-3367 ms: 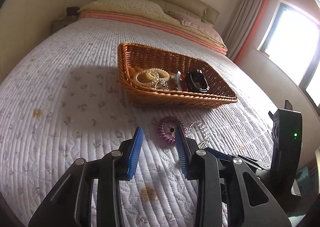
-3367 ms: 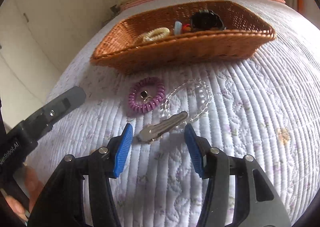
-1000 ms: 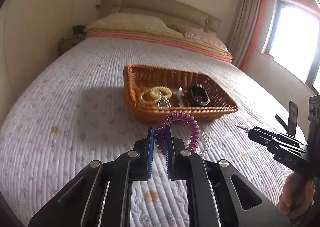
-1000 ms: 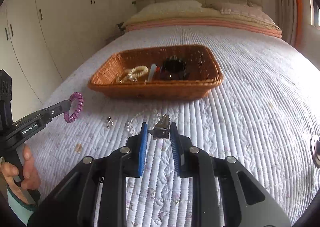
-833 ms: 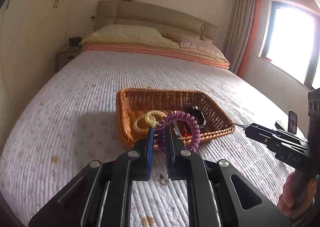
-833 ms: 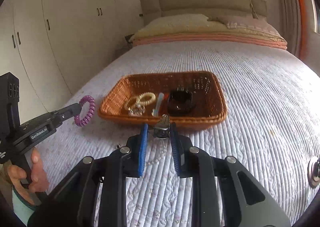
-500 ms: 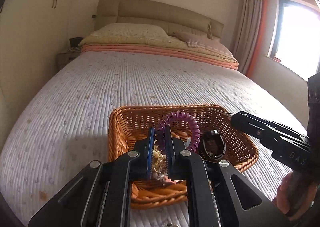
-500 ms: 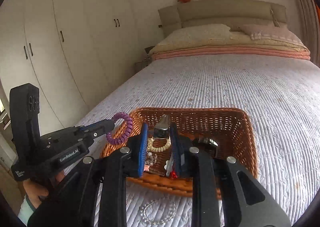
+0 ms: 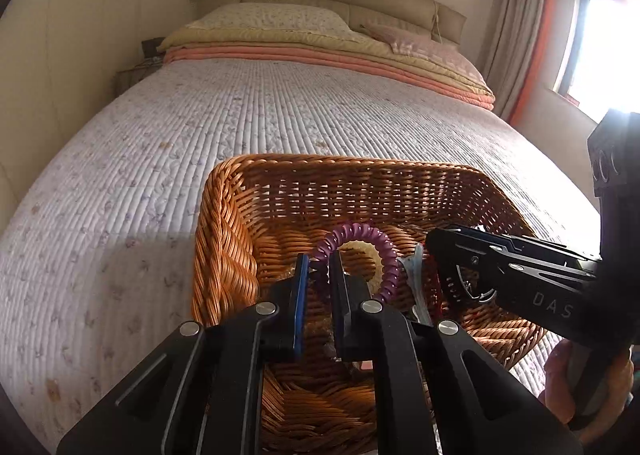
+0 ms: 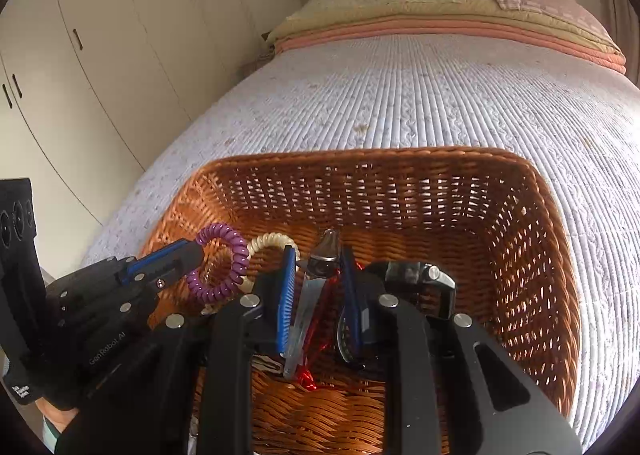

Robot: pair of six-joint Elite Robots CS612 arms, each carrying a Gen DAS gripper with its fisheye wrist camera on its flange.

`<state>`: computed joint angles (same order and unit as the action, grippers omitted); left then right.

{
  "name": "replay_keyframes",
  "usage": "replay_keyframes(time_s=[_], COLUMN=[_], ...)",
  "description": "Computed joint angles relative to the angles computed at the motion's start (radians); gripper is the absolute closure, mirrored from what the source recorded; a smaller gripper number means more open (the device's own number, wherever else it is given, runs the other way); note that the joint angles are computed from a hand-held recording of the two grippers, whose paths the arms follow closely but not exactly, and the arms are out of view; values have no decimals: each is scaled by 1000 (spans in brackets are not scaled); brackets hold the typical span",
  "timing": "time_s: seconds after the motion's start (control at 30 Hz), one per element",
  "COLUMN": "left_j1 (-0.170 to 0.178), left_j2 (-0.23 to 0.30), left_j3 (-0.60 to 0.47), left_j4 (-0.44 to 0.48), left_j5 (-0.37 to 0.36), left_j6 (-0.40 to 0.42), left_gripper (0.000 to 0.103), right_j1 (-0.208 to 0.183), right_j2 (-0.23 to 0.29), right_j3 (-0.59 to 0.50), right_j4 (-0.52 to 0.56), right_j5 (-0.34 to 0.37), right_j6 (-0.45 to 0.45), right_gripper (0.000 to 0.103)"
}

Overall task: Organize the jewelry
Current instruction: 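Carry both held items into the wicker basket and open both tools, then grasp the small charm with the left tool while the right tool grasps the clear bead bracelet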

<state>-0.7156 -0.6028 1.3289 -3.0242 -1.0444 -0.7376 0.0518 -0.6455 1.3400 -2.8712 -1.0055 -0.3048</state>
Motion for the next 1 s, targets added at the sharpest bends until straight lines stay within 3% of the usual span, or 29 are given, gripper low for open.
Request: replay_keyframes(time_s=[0.17,0.23,0.37,0.47,0.73,0.8,1.0], left_j1=[0,1,-9,-25,-92,-109,-138], left_j2=[-4,-9,-30,-55,-128,-138,-145], left_j3=[10,20,60,107,229,257,311], left_j4=[-8,-31,-105,-196,-349,-386,-399], left_j5=[-12,-34,-16,4,101,117,113], left_j6=[-6,-6,2,19,59,69,39], left_gripper=[93,83,81,75,73,66,66], right_j1=[-5,-10,-21,-35,-67,-73,-77], right_j2=[-7,-14,-38,-66,-161,-181,-200], right_j3=[11,19,51,96,262,300,378], right_j4=[17,31,12,-36,-211,-240,-285], right_j5=[7,14,19,41,92,102,86], right_j6=[-7,-13,-4,7,2,-5,-45], right_gripper=[82,82,72,60,60,60,60])
